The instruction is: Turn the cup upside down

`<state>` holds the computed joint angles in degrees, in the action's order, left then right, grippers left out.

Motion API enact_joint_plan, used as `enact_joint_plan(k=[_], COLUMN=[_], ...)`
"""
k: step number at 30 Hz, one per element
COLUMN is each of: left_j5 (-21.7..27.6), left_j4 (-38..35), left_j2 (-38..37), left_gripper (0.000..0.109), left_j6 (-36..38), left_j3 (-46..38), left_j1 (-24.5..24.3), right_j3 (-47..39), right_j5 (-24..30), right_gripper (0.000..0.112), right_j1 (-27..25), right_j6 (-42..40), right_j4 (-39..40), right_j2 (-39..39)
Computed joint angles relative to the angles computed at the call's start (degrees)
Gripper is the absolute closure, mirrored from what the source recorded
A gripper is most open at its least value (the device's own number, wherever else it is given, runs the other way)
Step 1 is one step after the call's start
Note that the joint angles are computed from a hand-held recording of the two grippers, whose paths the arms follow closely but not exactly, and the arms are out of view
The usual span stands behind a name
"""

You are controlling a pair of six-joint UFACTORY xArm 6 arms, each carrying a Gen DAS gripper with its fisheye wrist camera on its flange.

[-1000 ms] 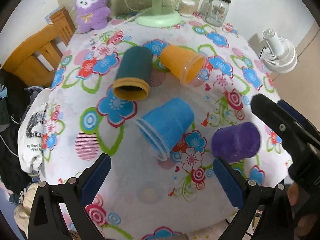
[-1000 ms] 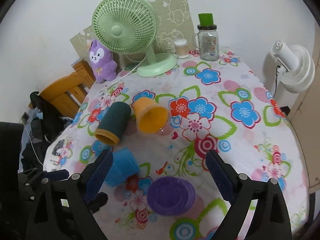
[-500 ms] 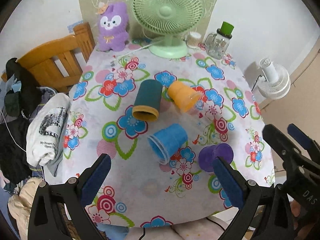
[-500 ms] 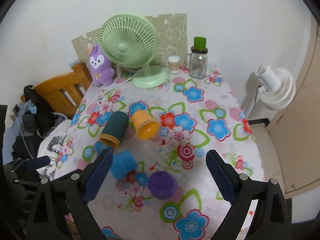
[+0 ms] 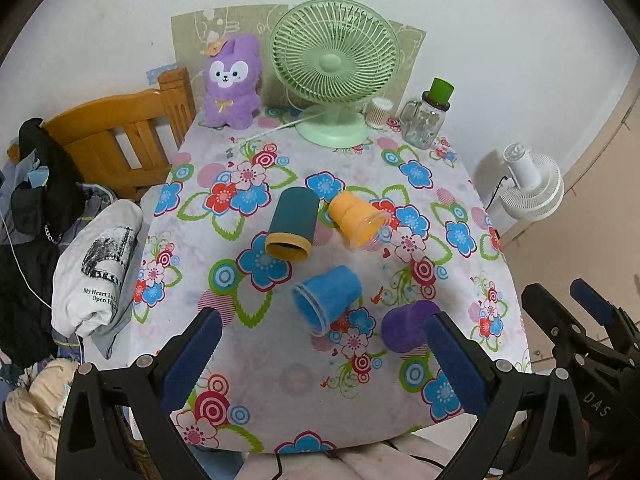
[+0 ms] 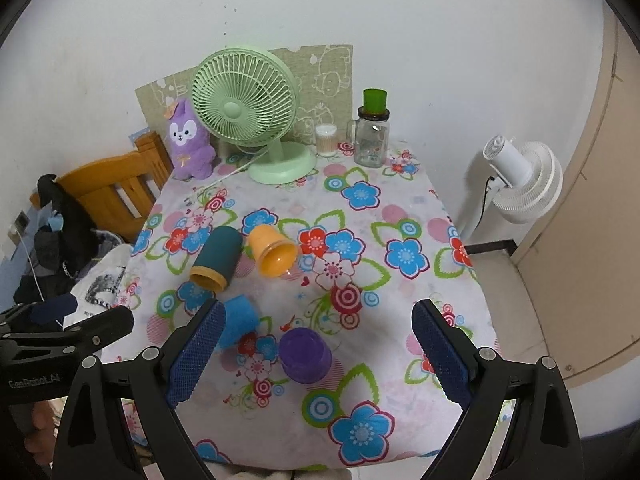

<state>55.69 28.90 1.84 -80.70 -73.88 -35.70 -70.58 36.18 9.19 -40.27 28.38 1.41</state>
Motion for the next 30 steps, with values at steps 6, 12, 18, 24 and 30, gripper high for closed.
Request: enact_joint_plan(k=[6,12,18,24,30], left_j5=[1.15,2.24,3.61,4.73,5.38], left_j4=[3.43,4.89,5.72,6.29,6.37], left_j2=[-0.71,-0.25,0.83,1.46,2.02], left_gripper=[0.006,0.006,0.006,0.006,0.006], left_j6=[-2.6,-3.27,-3.08,-3.15,-3.23], left_j3=[-0.34,-1.49,-3.27,-4.48,-5.22], left_j1=[-1.4,-2.18,-3.14,-3.68,-3.93], right_j3=[1.27,1.73,1.71,1.71,1.63], right_j5=[-0.48,-0.13,0.05,0.11,0.06], right_gripper=[0.016,0.016,0.016,0.016,0.016], right_j1=[0.1,-0.09,-0.32,-0.83,-0.99], right_j6=[-1.01,-1.8,-1.77,-2.44,-2.34], right_j4=[1.06,1.52,1.53,2.59,2.53], right_j2=[-1.58,-2.31,-2.4,-2.6,-2.5])
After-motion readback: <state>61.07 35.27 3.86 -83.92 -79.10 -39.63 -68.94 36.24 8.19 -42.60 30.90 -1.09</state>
